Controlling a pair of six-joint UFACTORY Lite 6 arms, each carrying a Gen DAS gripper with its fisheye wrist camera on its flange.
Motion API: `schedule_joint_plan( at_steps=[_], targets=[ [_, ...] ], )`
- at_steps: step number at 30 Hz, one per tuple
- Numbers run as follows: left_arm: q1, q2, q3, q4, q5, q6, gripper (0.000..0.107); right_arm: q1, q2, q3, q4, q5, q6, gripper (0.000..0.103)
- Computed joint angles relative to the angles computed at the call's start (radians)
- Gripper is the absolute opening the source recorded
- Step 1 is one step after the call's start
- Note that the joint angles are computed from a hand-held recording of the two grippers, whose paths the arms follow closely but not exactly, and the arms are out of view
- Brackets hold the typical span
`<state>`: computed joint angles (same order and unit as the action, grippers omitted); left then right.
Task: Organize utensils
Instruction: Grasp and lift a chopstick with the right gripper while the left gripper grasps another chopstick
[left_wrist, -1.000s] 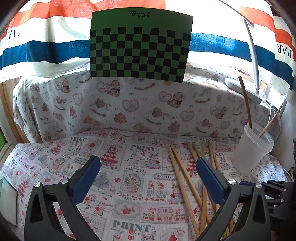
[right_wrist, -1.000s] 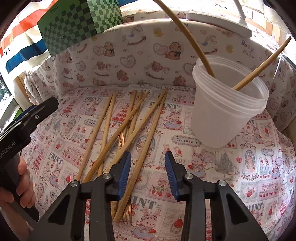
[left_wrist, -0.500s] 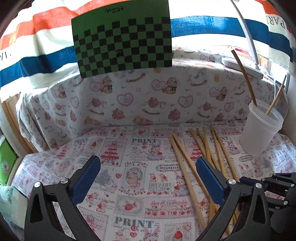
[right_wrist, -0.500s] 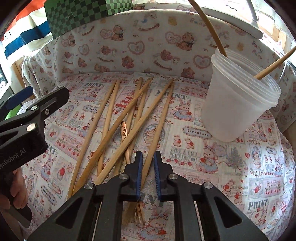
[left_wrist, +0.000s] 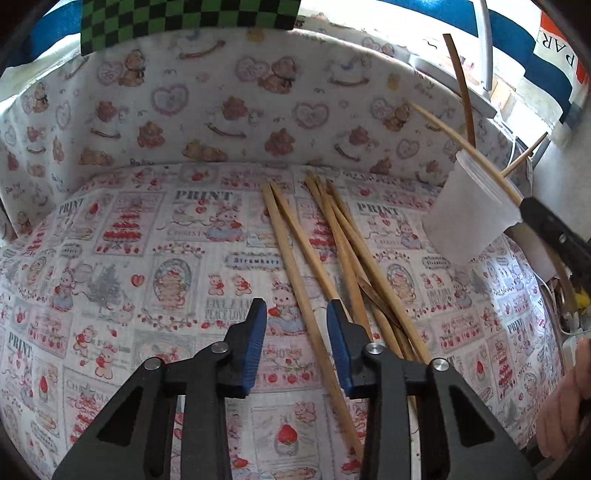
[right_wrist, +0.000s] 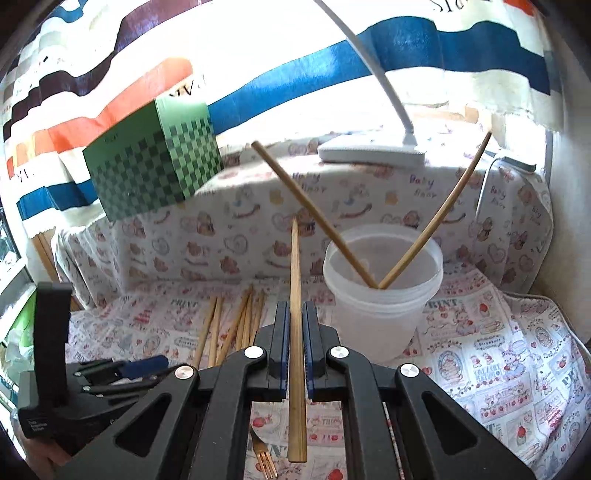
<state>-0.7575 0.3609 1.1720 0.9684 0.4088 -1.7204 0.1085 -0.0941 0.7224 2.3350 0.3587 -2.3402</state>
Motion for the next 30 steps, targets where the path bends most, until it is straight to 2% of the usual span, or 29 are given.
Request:
schedule_joint_plan(
  at_steps=[3,6,8,10,12,14,18,22,24,28,29,30],
  targets=[
    [-0.009,0.033,0.034,-0.055,0.009,0.059,0.029,-0.006,-0.047,-0.025,0.044,0.035,-0.064,0.008],
    [-0.027,0.053,0.057,-0.046,0.042,0.064,0.029,0.008,-0.078,-0.042,0.107,0.021,-0.136,0.008],
    [-0.04,0.068,0.071,-0.039,0.063,0.059,0.029,0.006,-0.077,-0.037,0.065,0.014,-0.106,0.008],
    [-0.039,0.069,0.072,-0.047,0.075,0.059,0.012,0.01,-0.077,-0.039,0.07,0.008,-0.113,0.008],
    [-0.009,0.036,0.023,-0.027,-0.005,0.024,0.006,0.016,-0.074,-0.042,0.087,0.005,-0.131,0.008],
    [-0.013,-0.006,-0.018,0.065,0.013,-0.076,0.0,0.017,-0.07,-0.04,0.082,0.006,-0.129,0.008],
    [-0.084,-0.115,-0.09,0.292,0.175,-0.285,0.0,0.015,-0.08,-0.044,0.066,0.009,-0.111,0.008],
    [-0.137,-0.231,-0.169,0.445,0.255,-0.426,0.0,0.002,-0.089,-0.051,0.062,0.029,-0.098,0.008],
    [-0.132,-0.254,-0.176,0.442,0.256,-0.397,0.0,-0.004,-0.093,-0.052,0.052,0.037,-0.086,0.008],
    [-0.086,-0.202,-0.113,0.368,0.216,-0.277,0.0,-0.018,-0.109,-0.069,0.07,0.07,-0.095,0.008],
    [-0.078,-0.181,-0.088,0.325,0.218,-0.213,0.002,-0.025,-0.115,-0.075,0.068,0.086,-0.093,0.008],
    [-0.072,-0.16,-0.064,0.287,0.236,-0.164,0.01,-0.032,-0.123,-0.083,0.075,0.104,-0.099,0.008]
  ],
)
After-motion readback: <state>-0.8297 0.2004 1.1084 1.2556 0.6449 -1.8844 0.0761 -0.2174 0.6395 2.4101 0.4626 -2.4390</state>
